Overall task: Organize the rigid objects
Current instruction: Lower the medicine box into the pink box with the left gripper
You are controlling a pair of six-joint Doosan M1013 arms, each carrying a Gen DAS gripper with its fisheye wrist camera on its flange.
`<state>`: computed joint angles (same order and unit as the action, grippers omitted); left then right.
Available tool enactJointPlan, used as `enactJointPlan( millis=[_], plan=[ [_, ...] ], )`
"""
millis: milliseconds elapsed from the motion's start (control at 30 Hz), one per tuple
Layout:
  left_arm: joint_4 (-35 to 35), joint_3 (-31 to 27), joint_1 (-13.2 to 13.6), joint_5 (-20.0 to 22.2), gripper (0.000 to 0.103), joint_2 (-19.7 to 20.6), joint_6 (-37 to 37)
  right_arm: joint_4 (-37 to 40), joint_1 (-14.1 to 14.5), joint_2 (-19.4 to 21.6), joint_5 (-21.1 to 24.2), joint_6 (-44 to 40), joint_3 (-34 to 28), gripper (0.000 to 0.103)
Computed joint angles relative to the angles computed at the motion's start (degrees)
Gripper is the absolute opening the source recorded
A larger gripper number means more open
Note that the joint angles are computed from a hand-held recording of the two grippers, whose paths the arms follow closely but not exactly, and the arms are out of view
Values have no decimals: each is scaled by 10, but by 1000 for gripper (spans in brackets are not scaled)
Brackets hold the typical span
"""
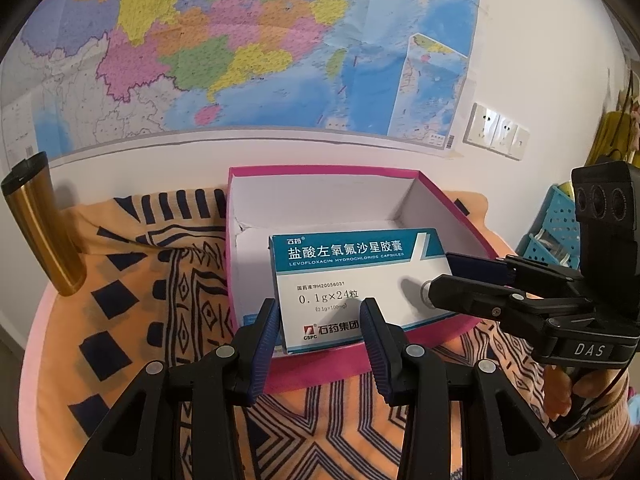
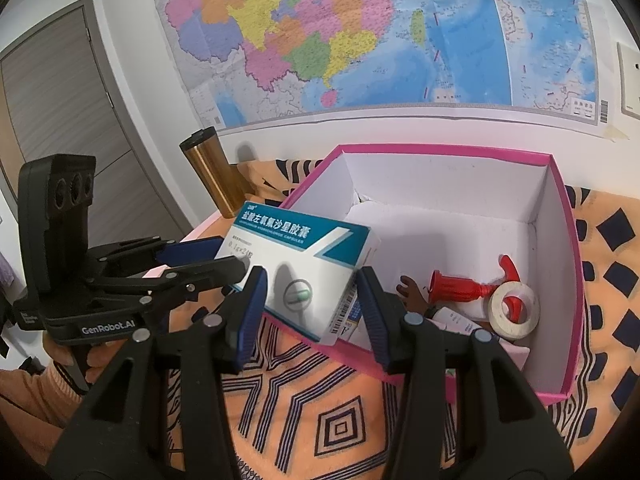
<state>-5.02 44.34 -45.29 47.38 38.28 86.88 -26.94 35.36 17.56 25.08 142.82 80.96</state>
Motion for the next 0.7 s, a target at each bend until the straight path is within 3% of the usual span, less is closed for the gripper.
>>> enactJointPlan(
  millis=[700],
  plan=[
    [7,-32,3,30,41,21,-11,25,-5,9,7,-18,-9,49]
  ],
)
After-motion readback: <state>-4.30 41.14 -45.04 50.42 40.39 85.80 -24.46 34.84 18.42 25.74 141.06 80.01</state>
